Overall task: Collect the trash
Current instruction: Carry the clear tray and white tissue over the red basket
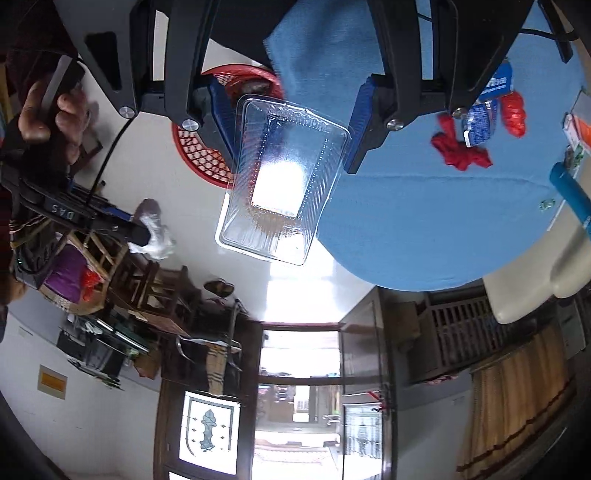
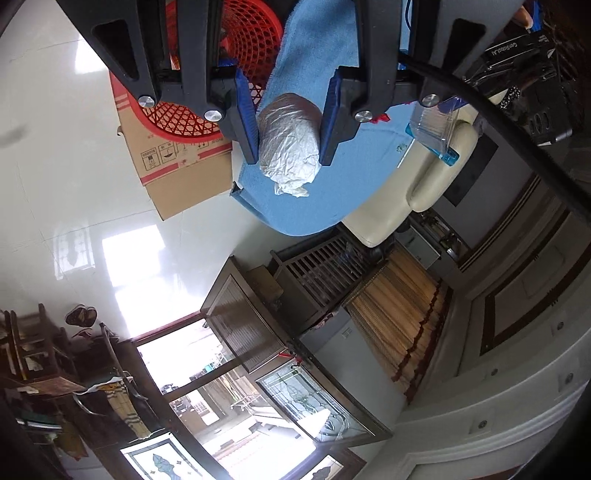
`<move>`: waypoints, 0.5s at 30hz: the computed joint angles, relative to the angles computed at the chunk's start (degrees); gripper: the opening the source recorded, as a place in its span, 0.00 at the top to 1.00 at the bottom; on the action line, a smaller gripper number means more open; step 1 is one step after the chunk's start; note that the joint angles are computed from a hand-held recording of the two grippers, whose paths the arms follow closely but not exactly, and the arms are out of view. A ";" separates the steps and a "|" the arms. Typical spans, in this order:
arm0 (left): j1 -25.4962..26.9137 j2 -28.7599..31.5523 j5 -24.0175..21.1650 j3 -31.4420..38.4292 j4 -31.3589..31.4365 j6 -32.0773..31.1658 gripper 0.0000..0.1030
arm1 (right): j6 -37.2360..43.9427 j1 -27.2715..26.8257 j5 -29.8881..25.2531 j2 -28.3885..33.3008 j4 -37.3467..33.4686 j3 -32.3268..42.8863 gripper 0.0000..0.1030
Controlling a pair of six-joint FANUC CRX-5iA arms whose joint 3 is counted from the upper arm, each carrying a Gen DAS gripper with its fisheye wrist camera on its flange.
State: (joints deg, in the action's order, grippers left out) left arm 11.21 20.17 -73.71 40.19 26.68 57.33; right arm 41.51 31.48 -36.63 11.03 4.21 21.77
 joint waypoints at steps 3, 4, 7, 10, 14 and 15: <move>-0.58 0.69 -1.05 0.58 0.22 -0.42 0.45 | 0.88 -0.32 -0.21 0.16 -1.37 0.02 0.66; -0.74 0.86 -1.36 0.62 0.31 -0.46 0.45 | 1.09 -0.42 -0.19 0.18 -1.73 -0.03 0.66; -1.36 1.64 -2.27 1.84 -0.97 -0.07 0.45 | 1.41 -0.94 0.31 0.11 -3.18 -0.44 0.66; -1.96 2.31 -2.62 2.99 -2.25 0.38 0.45 | 1.92 -1.44 0.33 0.17 -4.66 -0.54 0.66; -4.08 2.00 -1.01 3.44 -7.21 1.01 0.44 | 2.37 -1.65 0.18 0.17 -5.35 -0.65 0.66; -4.57 1.95 -0.77 3.62 -8.44 0.99 0.44 | 2.45 -1.72 0.29 0.12 -5.49 -0.77 0.66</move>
State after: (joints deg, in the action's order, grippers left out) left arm 6.64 22.12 -74.48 43.81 18.23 58.32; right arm 43.96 29.75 -36.33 11.15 -1.29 21.00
